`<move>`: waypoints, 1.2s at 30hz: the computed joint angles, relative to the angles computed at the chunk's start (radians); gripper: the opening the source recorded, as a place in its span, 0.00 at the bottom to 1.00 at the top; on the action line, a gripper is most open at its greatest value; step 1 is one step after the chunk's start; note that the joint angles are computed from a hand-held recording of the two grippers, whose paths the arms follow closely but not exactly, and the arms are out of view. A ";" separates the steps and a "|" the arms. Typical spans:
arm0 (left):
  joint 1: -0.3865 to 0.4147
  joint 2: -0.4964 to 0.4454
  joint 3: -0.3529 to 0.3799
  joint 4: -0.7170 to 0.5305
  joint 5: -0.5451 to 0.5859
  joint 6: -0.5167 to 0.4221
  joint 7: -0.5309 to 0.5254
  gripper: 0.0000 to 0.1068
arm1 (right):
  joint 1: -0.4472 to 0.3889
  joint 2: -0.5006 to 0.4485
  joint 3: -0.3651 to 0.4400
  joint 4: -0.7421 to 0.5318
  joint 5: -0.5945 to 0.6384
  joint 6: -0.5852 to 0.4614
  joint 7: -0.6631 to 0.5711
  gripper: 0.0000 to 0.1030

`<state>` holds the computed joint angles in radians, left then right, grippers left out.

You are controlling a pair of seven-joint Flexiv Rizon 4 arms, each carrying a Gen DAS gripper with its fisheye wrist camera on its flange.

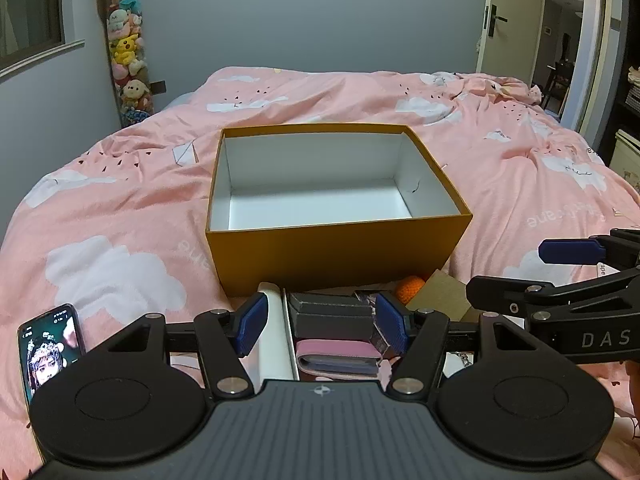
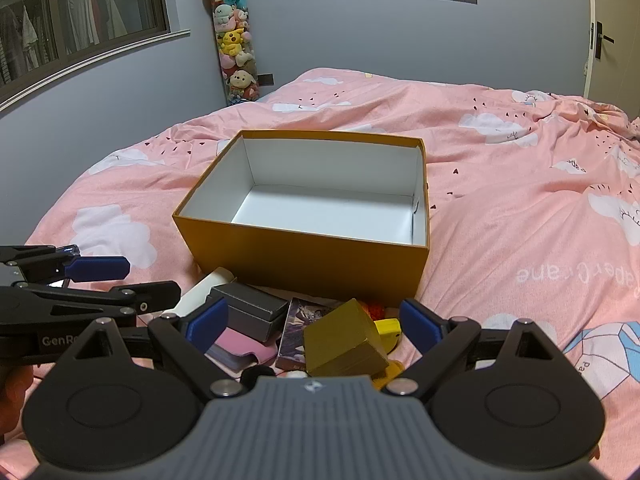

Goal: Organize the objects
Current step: 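Grasp the white rectangular box with the left tool while the right tool grasps the gold box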

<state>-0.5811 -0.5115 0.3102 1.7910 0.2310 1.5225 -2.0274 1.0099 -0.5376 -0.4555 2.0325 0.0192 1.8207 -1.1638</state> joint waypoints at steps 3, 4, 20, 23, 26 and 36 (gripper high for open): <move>-0.007 -0.001 0.008 -0.002 0.003 -0.005 -0.009 0.68 | -0.001 0.001 0.001 -0.001 0.000 -0.001 0.000 0.90; -0.008 -0.001 0.010 -0.003 0.004 -0.007 -0.012 0.68 | -0.001 0.001 0.001 -0.001 0.000 -0.001 0.000 0.90; 0.180 0.048 -0.202 0.048 -0.079 -0.064 0.137 0.68 | -0.058 0.007 0.053 -0.013 -0.041 -0.042 0.022 0.90; 0.329 0.077 -0.363 0.099 -0.216 -0.096 0.283 0.68 | -0.109 0.008 0.100 -0.024 -0.074 -0.061 0.040 0.90; 0.413 0.083 -0.448 0.101 -0.349 -0.185 0.401 0.68 | -0.198 0.005 0.184 -0.048 -0.122 -0.088 0.054 0.90; 0.377 -0.066 -0.363 -0.162 -0.397 -0.555 0.419 0.61 | -0.564 -0.053 0.555 -0.194 -0.261 -0.296 0.042 0.83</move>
